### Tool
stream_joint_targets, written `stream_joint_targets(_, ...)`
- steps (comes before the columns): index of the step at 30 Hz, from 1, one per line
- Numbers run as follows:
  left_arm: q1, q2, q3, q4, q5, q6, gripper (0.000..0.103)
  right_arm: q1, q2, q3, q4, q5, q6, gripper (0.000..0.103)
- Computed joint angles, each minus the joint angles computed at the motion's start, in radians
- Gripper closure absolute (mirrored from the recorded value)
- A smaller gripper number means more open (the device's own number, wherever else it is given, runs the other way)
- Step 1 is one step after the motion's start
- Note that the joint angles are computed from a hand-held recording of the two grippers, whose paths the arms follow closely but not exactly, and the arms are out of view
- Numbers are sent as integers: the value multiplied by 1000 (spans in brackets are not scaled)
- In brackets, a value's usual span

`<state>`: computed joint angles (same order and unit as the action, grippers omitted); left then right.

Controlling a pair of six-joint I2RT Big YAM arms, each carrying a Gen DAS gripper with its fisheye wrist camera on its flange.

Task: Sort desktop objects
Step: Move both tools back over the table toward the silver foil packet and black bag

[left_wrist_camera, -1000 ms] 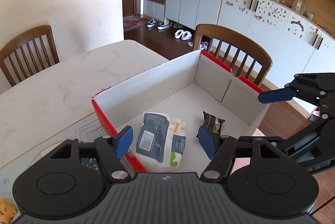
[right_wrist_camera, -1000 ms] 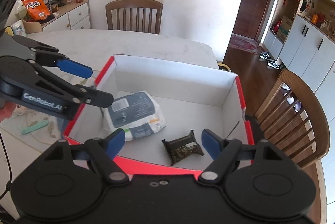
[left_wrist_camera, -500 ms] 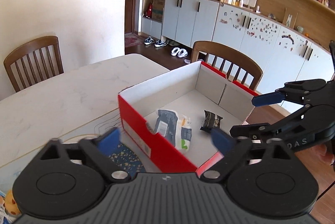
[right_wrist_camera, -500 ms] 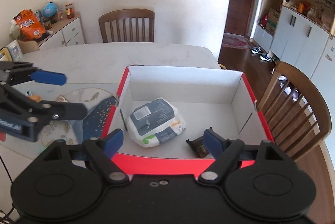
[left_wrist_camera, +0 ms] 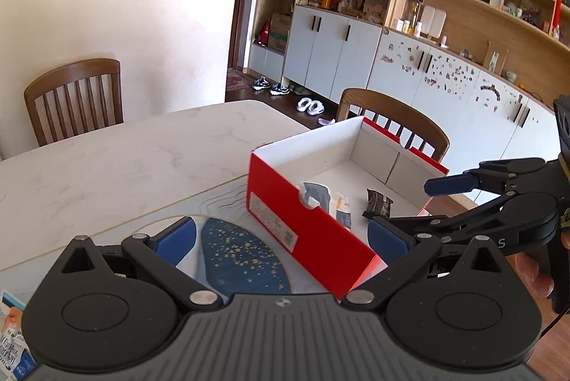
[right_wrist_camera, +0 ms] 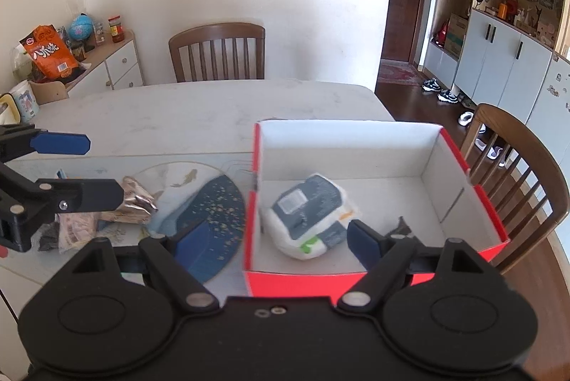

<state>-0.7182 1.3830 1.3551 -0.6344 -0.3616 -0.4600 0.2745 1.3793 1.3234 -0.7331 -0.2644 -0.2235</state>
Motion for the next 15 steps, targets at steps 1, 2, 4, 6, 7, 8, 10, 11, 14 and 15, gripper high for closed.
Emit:
stream_joint_targets(1,2,-10,-10,-2,-3,-3,0,7,-1,-1,0,-1,11,18)
stream_joint_targets(2,4,-21,-20,-4,-6,-2,0,14,-2,-2,3,0,25,18)
stream_joint_targets(4,9,-41,-42,5,-11,8,0,29,-6,-10,14,0,57,18)
stream_joint_targets(6,13,-63,-67,15,-27,15,0,46,-10,-16,24,5,79,18)
stream_joint_targets(7,16,-73,-79,19,-30,17,0,56,-11,-18,29,12,86,18)
stream_joint_targets(8,17,-84,-93,25,-42,20,0,67,-12,-21,35,20,90,18)
stream_joint_targets(10,21,-103,-116,34,-61,25,0,89,-14,-27,47,37,93,18)
stream_joint_targets(11,23,-113,-129,40,-67,26,0,99,-14,-29,53,42,93,18)
stream_joint_targets(14,37,-142,-164,54,-60,6,0,129,-13,-33,71,59,90,18)
stream_joint_targets(15,42,-152,-176,58,-61,-6,0,141,-11,-35,78,65,92,18)
